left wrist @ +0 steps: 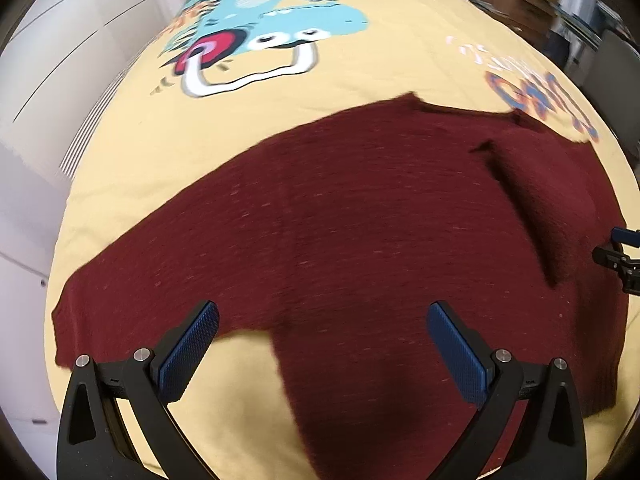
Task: Fold small clothes
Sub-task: 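Lay the held sleeve across the sweater body and open the right gripper, then grasp the ribbed cuff of the other sleeve with the left gripper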
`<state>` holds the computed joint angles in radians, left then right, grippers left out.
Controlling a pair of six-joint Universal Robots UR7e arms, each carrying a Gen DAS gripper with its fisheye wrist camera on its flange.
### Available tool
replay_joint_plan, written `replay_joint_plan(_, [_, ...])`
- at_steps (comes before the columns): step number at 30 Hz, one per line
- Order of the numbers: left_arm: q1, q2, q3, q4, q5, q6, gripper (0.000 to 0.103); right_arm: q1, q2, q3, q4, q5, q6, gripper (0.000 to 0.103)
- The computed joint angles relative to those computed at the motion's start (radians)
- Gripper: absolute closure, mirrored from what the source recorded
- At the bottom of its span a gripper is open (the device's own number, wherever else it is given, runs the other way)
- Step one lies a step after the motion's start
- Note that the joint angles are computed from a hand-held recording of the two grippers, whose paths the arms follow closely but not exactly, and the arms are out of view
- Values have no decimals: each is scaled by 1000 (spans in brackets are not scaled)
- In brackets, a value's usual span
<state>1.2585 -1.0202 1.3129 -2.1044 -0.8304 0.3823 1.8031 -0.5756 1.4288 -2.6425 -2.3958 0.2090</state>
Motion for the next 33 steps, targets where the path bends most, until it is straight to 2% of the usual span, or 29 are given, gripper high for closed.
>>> replay_joint_plan(2, [-7,0,19,-18,-30,22,1,-21,-40,60,-14,-35,46,24])
replay_joint_plan(5, [-23,25,9,27,-78,11,1,-45,-73,103,-33,-57,65,24])
replay_joint_plan(9, [-62,62,11,24,-106,33,1,-71,-111,152,-78,-38,78,24])
replay_joint_plan(17, [-153,176,-11,13,-156,136,1,-96,-134,188,-148,4,51,23])
replay_joint_plan(20, [-173,223,-14,15,-147,158,1,-104,-124,176,-155,19,50,24])
replay_joint_plan(28, [-191,349,-28,5,-68,205,2,-121,-130,190,-168,45,62,24])
replay_joint_plan(29, [-190,366,-38,13,-53,204,5,-123,-130,190,-166,46,63,24])
replay_joint_plan(31, [-185,400,-68,41,-28,191,23,-122,-135,199,-167,47,67,24])
replay_joint_plan(33, [-176,425,-101,66,-20,173,26,-123,-136,203,-173,47,69,24])
